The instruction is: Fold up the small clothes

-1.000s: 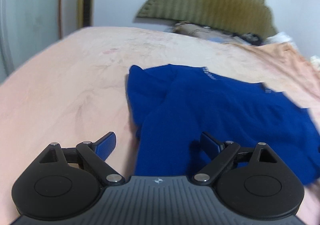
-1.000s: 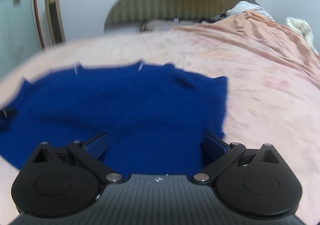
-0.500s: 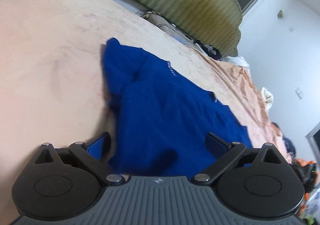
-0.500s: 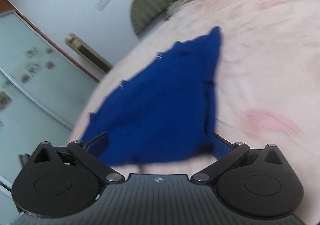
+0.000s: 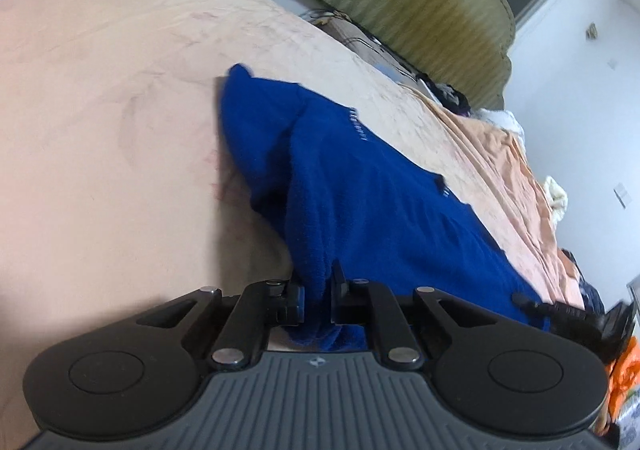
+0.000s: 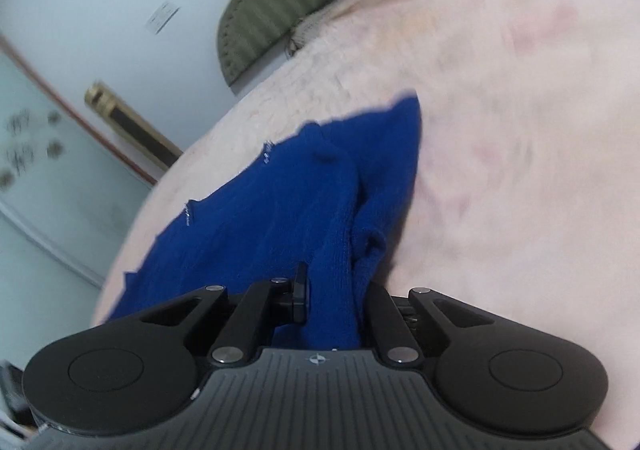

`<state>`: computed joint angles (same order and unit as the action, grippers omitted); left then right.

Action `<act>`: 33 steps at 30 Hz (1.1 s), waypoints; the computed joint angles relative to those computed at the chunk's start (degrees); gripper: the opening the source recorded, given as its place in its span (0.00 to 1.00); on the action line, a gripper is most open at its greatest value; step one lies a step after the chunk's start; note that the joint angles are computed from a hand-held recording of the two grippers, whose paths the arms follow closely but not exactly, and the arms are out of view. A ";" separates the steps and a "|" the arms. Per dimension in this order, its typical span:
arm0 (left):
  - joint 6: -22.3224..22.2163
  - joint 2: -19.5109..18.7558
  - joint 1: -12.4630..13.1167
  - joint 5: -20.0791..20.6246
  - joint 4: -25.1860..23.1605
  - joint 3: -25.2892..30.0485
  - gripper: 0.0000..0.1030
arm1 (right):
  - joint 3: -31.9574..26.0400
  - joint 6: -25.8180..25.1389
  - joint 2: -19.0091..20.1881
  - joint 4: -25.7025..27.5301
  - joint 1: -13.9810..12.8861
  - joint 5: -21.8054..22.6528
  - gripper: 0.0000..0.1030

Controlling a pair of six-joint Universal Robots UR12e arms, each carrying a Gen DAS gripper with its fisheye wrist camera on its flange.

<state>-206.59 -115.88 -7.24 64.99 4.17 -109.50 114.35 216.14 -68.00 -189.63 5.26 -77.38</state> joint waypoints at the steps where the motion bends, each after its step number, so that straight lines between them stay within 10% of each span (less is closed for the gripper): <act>1: 0.37 0.41 -0.12 -0.38 -0.20 -0.24 0.09 | -0.12 -1.92 -0.64 1.00 -0.13 -0.11 0.10; 6: 8.48 1.51 -2.30 5.15 -7.11 0.15 0.10 | -0.75 -8.92 -3.21 8.16 0.13 -3.91 0.11; 8: 9.92 2.22 -2.58 6.80 -7.50 -0.22 0.15 | -1.44 -9.93 -3.20 12.93 0.80 -6.76 0.27; 13: 14.63 4.54 -4.33 17.29 -9.32 -0.65 0.20 | -1.89 -16.51 -3.10 10.40 7.85 -33.69 0.40; 15: 15.92 4.60 -5.30 21.18 -7.90 -0.49 0.20 | -2.56 -20.50 -2.16 4.69 10.41 -38.20 0.41; 21: 19.92 4.05 -6.38 25.51 -12.57 0.51 0.19 | -5.43 -25.25 -0.09 5.67 11.94 -17.81 0.56; 28: 24.12 6.75 -4.56 20.20 -8.40 -4.02 0.21 | -5.51 -26.01 0.90 11.54 14.27 -25.66 0.62; 33: 24.78 6.87 -4.35 14.55 -4.98 -5.90 0.58 | -6.31 -33.85 1.60 6.00 16.09 -20.28 0.62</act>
<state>-181.81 -109.02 -11.58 79.54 -0.81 -115.40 108.04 182.29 -66.40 -183.63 21.35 -97.66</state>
